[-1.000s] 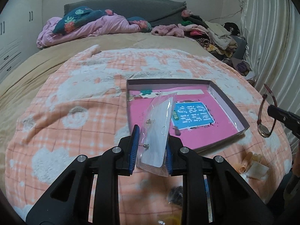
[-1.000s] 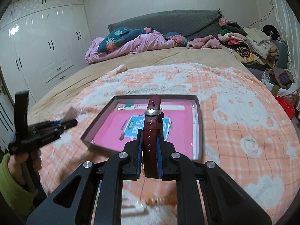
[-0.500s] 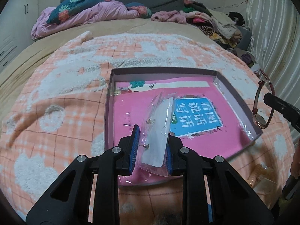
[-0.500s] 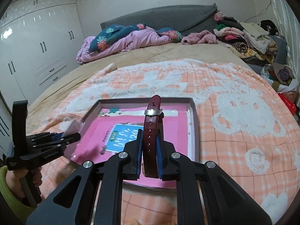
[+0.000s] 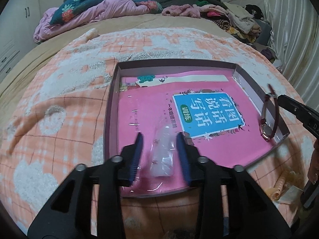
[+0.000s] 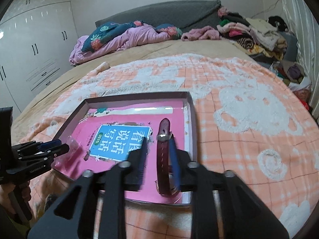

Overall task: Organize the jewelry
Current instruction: 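Lower the watch strap and earring card into the brown box and open both tools, then move both tools back toward the remaining items on the quilt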

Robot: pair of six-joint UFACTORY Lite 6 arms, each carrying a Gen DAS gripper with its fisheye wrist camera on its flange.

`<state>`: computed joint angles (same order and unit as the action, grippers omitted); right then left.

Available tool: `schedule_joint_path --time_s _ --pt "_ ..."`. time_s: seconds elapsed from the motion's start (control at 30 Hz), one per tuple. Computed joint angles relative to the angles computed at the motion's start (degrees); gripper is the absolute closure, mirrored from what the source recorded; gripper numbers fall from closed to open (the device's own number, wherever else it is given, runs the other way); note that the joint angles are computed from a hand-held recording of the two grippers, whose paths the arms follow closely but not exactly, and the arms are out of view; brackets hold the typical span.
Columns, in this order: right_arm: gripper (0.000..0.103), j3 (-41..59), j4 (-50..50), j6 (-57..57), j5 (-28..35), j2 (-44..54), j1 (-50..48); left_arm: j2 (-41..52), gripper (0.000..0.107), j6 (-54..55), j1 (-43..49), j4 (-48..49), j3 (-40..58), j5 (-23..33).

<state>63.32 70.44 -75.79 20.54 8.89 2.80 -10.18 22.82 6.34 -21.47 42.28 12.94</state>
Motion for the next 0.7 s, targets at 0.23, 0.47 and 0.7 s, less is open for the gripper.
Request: schedule_joint_path --time_s 0.23,0.47,0.7 --pt "0.04 -1.8 0.4 1.0 4.4 -4.6 -2.6 -3.7 0.058 -4.8 -0.2 4.3 -1.7 0.4" --pt "0.02 -4.5 -0.3 2.7 8.9 -11.7 -6.4 -11.2 0.022 -10.5 -0.3 8.0 -3.2 3.7" --pt "0.016 -6.8 -2.8 4.9 12.5 -18.1 -9.9 -20.6 0.015 -15.2 -0.4 12.0 -2.9 8.7"
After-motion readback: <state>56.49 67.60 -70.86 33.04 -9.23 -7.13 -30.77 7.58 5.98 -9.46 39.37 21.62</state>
